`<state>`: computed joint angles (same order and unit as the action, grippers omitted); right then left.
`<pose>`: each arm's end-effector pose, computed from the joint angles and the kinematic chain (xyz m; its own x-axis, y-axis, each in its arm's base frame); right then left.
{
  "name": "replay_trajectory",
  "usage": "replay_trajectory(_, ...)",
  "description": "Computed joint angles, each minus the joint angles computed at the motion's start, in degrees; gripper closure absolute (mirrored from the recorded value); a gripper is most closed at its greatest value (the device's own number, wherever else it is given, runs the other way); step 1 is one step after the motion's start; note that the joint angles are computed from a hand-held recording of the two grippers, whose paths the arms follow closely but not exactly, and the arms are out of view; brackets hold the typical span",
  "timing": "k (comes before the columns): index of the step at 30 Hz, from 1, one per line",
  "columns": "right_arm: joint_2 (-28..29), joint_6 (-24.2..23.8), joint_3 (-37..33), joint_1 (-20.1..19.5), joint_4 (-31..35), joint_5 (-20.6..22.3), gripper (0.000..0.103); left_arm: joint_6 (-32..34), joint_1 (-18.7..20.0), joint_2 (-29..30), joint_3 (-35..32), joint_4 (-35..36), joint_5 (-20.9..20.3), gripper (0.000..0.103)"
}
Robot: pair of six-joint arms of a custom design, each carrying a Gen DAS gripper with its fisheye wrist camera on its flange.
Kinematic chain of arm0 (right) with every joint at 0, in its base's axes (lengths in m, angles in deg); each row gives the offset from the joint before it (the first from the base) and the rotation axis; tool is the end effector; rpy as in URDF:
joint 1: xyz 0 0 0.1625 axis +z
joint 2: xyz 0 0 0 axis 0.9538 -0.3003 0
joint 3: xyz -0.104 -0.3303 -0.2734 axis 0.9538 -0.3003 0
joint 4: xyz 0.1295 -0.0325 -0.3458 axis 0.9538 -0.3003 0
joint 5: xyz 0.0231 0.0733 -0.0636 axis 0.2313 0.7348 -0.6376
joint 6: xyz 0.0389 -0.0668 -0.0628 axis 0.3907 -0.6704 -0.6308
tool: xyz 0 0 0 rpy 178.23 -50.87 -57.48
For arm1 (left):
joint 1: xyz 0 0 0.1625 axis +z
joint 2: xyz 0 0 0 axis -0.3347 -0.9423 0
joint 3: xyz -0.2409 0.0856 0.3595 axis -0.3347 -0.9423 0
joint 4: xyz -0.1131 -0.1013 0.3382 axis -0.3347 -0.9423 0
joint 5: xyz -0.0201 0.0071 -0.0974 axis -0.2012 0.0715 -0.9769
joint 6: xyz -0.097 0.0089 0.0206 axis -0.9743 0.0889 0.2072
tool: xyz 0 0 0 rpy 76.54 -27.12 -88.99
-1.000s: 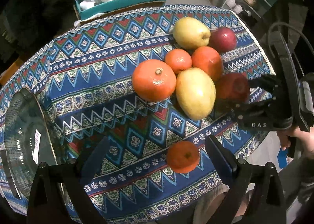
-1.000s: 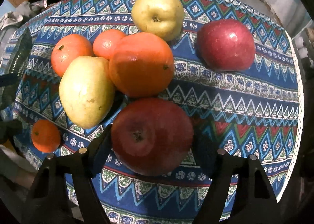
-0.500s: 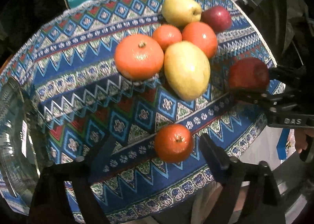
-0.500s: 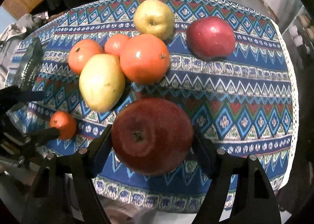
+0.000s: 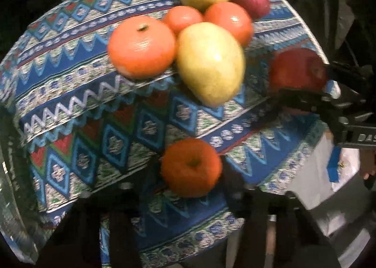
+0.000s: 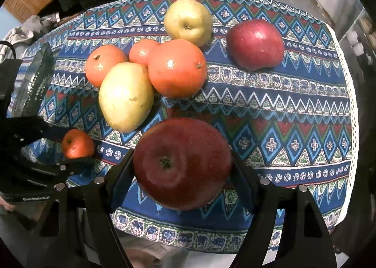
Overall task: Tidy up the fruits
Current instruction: 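Grasp a small orange with the left gripper while the right gripper grasps a large red apple, then lift the orange with the left gripper while the right gripper carries the apple toward the glass bowl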
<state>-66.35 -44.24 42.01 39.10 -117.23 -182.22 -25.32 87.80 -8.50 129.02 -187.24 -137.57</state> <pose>0.2986 -0.5550 -0.0255 -0.7955 -0.1231 0.5933 -0.2394 0.9633 -0.1211 -0.0306 -0.5643 0.2166 -0.7450 0.4953 -0.4468 0.4371 0.8685 0.2338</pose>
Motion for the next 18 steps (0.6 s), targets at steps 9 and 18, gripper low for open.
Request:
replay_trajectory(9,0.9,-1.5,-1.3,0.4,-1.8,0.8,0.027,2.8,-0.6,-0.9,0.8,-3.0,0.8,0.058)
replay_trajectory(18,-0.5,-3.5,-0.2,1.6,-6.1,1.7,0.027,3.7,-1.2,-2.8,-0.2,-5.5,1.5,0.058)
